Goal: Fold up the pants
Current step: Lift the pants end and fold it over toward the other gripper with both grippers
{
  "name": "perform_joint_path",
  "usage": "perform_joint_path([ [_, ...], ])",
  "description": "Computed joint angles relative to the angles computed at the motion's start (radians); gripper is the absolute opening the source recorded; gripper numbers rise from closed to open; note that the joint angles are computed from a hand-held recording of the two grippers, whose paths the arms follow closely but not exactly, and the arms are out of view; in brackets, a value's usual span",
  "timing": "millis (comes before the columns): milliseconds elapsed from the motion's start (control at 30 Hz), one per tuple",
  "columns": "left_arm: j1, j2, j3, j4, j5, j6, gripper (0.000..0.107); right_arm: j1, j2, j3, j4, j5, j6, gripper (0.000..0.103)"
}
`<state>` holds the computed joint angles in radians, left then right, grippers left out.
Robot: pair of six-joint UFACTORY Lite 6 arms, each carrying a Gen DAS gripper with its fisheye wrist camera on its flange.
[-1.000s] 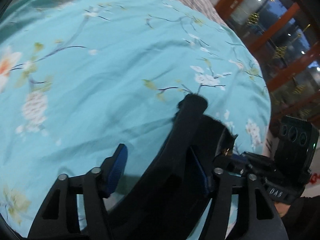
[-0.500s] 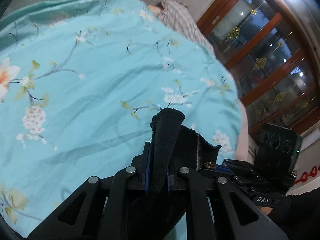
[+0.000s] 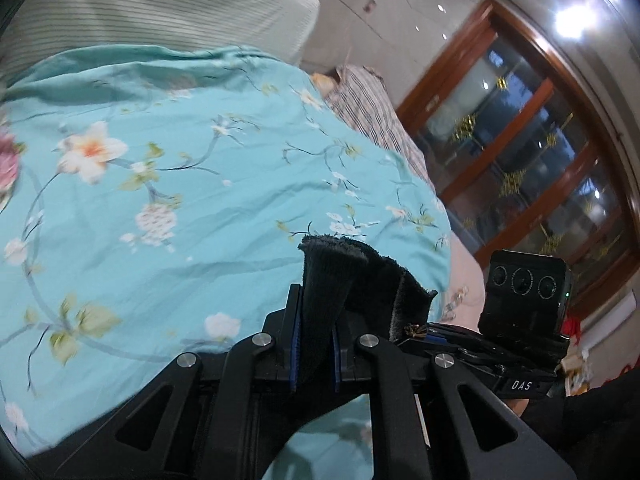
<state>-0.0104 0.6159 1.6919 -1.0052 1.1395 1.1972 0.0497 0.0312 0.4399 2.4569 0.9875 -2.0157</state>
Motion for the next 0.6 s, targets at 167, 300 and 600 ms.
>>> perform_joint_path([
  [167, 0.116, -0.066, -0.121, -0.022, 0.021, 0.077, 0.01, 0.104, 0.063, 0.08, -0.004, -0.008, -0.006, 0.011],
  [300, 0.205, -0.086, -0.178, -0.018, 0.03, 0.115, 0.011, 0.194, 0.157, 0.169, 0.003, -0.01, -0.002, 0.011],
  [600, 0.34, -0.059, -0.248, 0.013, -0.016, 0.175, 0.008, 0.334, 0.38, 0.383, -0.009, -0.059, 0.055, 0.011],
])
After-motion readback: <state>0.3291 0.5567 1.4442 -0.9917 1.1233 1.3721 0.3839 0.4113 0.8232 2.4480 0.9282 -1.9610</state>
